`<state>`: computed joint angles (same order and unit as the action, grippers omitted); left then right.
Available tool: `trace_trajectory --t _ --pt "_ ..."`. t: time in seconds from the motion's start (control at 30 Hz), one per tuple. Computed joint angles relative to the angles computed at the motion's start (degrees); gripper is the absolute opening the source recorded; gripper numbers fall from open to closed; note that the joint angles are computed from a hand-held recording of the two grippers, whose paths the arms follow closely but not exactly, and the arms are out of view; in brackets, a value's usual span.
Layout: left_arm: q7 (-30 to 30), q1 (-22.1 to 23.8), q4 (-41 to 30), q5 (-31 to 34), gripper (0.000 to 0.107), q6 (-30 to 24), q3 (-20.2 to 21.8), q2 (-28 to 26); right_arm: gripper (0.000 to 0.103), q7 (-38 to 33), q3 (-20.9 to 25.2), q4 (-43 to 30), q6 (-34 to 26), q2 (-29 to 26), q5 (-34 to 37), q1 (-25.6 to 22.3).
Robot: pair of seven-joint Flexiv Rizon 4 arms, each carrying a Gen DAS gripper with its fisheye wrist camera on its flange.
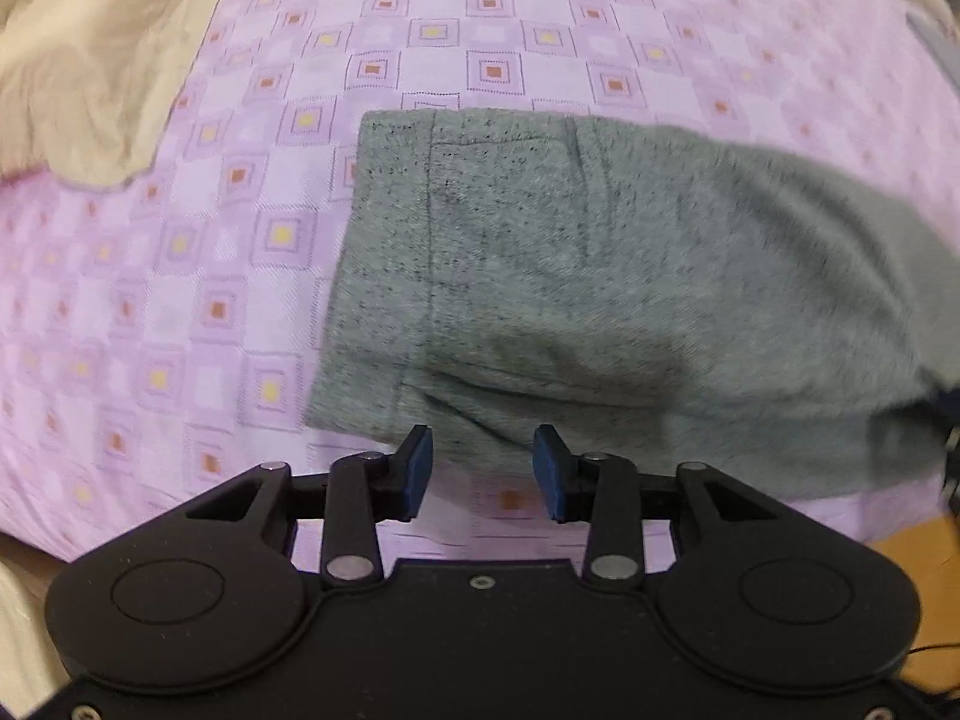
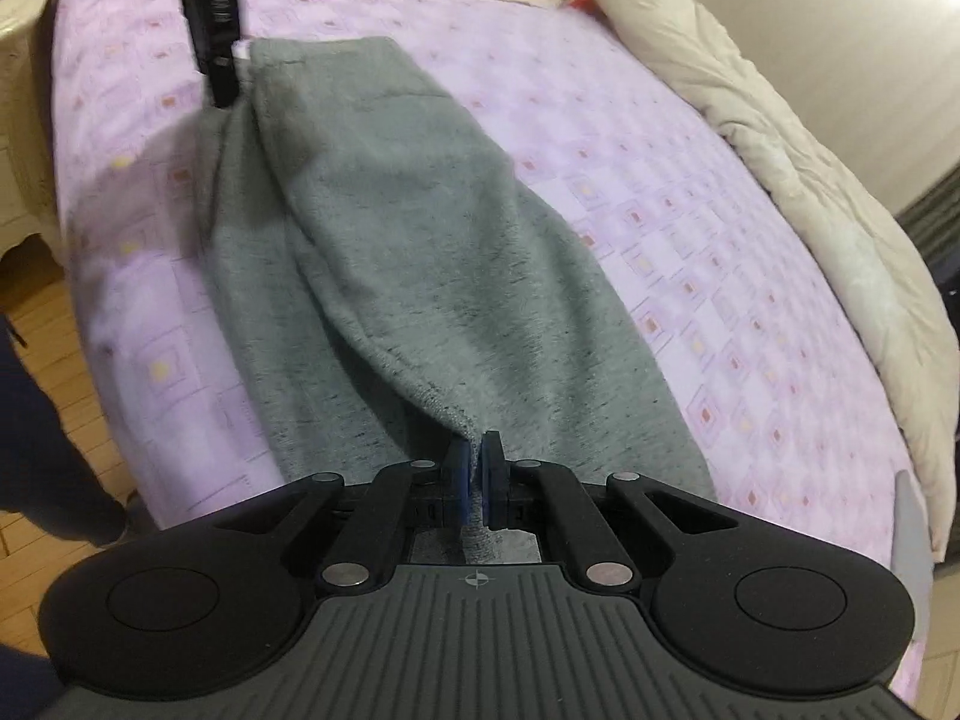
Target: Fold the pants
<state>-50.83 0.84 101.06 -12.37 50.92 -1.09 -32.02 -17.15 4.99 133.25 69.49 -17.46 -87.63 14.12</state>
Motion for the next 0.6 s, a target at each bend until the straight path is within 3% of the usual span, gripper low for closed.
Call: trace_trajectory --t 0.2,0.4,0.6 --pt "-0.14 0.1 0.4 -2.37 0.058 0.41 -1.2 -0.16 0.004 -2.07 0.73 0.25 2.06 -0.51 2.84 1.02" --pt "-3.43 -1.56 1.11 0.71 0.059 10.6 0.85 -1.19 0.004 -4.08 0.21 0.23 2.6 -0.64 6.18 2.05" --pt "-0.68 0.45 -5.38 2.99 0.059 6.34 1.07 -4.77 0.004 -4.34 -0.39 -0.38 2.51 -1.35 7.99 3.05"
